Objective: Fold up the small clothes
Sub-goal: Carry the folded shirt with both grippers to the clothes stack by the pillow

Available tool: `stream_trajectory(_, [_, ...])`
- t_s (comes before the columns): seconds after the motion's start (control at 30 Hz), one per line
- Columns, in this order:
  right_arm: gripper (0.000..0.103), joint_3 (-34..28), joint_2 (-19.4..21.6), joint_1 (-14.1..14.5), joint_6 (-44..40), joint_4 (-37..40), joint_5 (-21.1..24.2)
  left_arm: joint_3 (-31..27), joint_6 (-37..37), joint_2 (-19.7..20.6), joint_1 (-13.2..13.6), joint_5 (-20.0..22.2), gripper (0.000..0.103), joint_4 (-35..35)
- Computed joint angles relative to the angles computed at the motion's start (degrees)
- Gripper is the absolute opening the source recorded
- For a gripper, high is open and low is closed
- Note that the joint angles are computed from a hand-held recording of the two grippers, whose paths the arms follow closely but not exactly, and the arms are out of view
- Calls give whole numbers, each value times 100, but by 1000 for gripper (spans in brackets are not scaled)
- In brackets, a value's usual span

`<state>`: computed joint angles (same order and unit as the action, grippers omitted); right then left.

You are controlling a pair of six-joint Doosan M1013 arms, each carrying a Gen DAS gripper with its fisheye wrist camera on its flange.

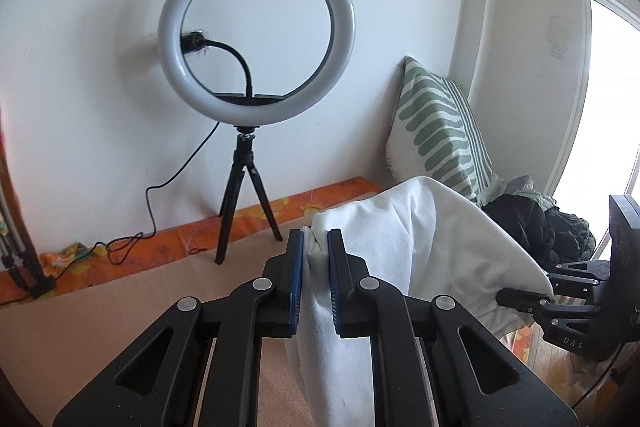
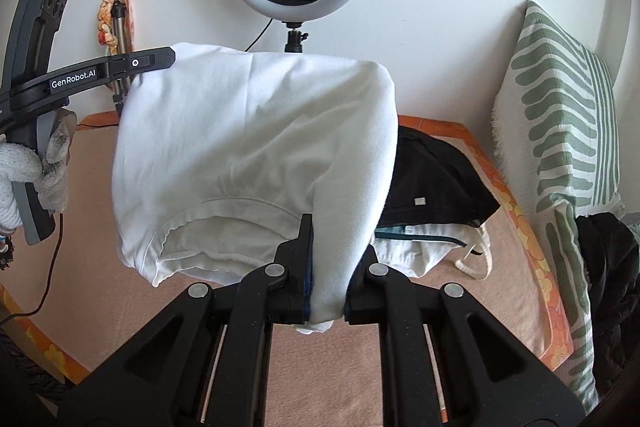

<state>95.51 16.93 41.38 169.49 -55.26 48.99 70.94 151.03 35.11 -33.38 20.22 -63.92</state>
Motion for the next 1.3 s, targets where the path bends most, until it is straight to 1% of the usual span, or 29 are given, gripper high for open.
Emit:
stream_trajectory(0.17, [11, 136, -174, -215, 64, -278, 247, -637, -274, 322, -186, 50, 10, 378])
stream_trajectory(0.3, [11, 239, -287, -495, 8, -425, 292, -1198, -724, 630, -308, 95, 10, 859])
stream_trajectory(0.53, [11, 365, -359, -976, -73, -543, 27, -2120, -1845, 1151, -475, 164, 10, 1931])
stream_trajectory(0.6, [11, 391, -352, -1112, -95, -472, -117, -2327, -2120, 1276, -499, 219, 10, 2202])
stream_trajectory(0.67, [11, 422, -335, -1232, -99, -394, -285, -2528, -2432, 1401, -524, 289, 10, 2505])
stream_trajectory(0.73, [11, 428, -289, -1312, -127, -391, -337, -2729, -2720, 1528, -549, 344, 10, 2811])
stream_trajectory(0.83, [11, 437, -235, -1419, -229, -321, -436, -2869, -2956, 1635, -569, 390, 10, 3065])
stream_trajectory(0.93, [11, 427, -177, -1509, -382, -189, -530, -2885, -3158, 1674, -588, 363, 10, 3357])
stream_trajectory(1.07, [11, 376, -83, -1592, -592, 12, -587, -3024, -3752, 1780, -629, 364, 10, 4085])
stream_trajectory(1.13, [11, 339, -40, -1613, -717, 103, -563, -3222, -4210, 1885, -646, 525, 11, 4596])
stream_trajectory(1.17, [11, 319, -13, -1615, -733, 105, -511, -3346, -4490, 1945, -658, 647, 14, 4897])
stream_trajectory(1.2, [11, 272, 31, -1611, -741, 109, -378, -3367, -4810, 1956, -679, 636, 15, 5263])
stream_trajectory(1.23, [14, 215, 79, -1614, -802, 170, -225, -3334, -5238, 1944, -705, 538, 16, 5747])
stream_trajectory(1.27, [24, 163, 121, -1610, -866, 227, -74, -3274, -5469, 1914, -713, 438, 30, 5997])
stream_trajectory(1.3, [30, 122, 155, -1598, -907, 247, 63, -3233, -5453, 1885, -705, 398, 58, 5946])
